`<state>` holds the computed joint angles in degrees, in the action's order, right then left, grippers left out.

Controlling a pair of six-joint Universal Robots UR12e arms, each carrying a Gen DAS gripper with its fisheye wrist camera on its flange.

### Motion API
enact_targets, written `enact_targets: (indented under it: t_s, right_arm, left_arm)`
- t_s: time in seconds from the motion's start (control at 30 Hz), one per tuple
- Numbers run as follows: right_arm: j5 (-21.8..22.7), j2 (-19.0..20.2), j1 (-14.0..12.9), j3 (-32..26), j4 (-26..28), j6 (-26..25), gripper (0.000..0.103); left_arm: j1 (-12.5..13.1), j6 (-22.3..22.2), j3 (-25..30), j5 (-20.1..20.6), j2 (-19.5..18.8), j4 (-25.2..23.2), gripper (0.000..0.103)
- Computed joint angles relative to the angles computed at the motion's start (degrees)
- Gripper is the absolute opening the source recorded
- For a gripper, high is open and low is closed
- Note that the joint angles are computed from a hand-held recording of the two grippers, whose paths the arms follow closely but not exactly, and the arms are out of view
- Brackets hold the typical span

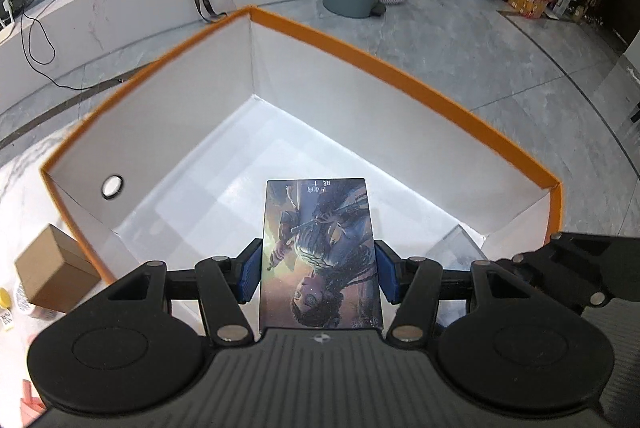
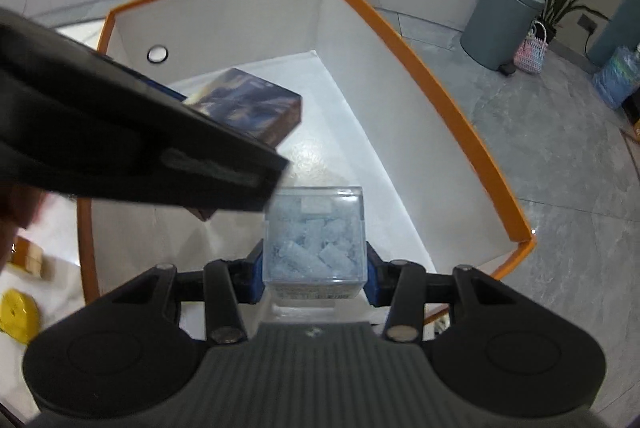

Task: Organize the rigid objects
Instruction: 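Open the left tool to drop the card while the right tool releases the cube box inside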

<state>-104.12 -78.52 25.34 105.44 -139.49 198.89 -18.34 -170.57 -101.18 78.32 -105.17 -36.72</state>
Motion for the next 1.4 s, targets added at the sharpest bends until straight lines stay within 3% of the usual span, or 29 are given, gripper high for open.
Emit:
enact_targets:
  t_s: [0.73,0.87,1.1,1.4]
  right_arm:
    - [-1.6,-0.2,1.3,-1.0,5.2,-6.1,0.044]
    - [-0.5,-0.7,1.1,-0.5,3.8,-5.4,0.056]
    - [-0.4,-1.5,1.0,0.2,1.5,-3.6,0.056]
    - [-4.4,-1.8,3.0,-0.5,-0.7,-1.6,0.057]
  left_arm:
    - [-1.2,2.7,0.0,1.8,0.0,-2.6,0.067]
    - [-0.4,-0.7,-0.4,-1.5,0.1,-1.1,0.070]
    - [0.4,-1.9,-1.2,-2.7,1.3,0.9,0.070]
    - [3.0,-2.5,-3.6,-5.5,4.8,3.5,0.070]
